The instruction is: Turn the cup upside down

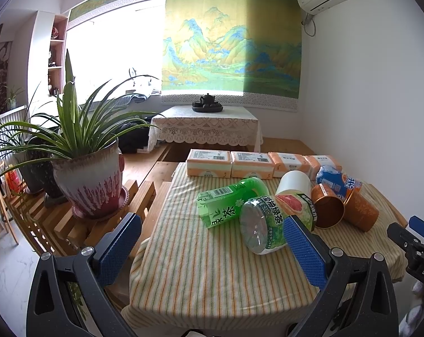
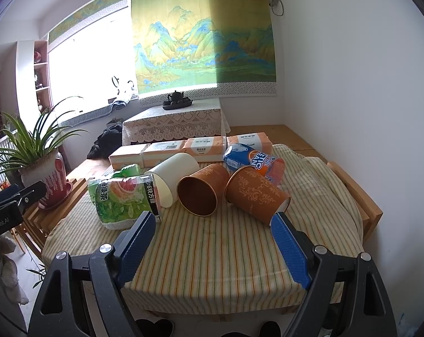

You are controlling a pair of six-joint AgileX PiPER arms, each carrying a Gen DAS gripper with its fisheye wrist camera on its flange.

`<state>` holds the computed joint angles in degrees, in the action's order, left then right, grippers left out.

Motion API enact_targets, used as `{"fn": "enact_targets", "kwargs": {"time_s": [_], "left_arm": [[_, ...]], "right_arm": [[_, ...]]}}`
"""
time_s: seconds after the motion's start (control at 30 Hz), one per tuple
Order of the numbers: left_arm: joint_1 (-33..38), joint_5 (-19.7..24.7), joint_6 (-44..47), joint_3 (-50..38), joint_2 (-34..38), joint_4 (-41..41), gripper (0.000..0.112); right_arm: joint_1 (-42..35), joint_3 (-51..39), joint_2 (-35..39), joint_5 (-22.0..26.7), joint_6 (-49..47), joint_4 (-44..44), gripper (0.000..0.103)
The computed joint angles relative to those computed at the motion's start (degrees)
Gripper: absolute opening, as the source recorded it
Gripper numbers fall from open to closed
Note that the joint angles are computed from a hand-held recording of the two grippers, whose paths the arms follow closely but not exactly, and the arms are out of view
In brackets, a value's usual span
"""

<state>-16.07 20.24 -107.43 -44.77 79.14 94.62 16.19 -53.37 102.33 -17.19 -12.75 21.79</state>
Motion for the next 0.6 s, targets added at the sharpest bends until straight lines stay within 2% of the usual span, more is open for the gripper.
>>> {"fn": "enact_targets", "kwargs": {"time_s": [0.6], "left_arm": [[-0.7,0.4,0.0,-0.2,0.2,0.0,0.102]], "right_arm": [[0.0,-0.1,0.1,-0.1,0.0,0.1,0.081]]}}
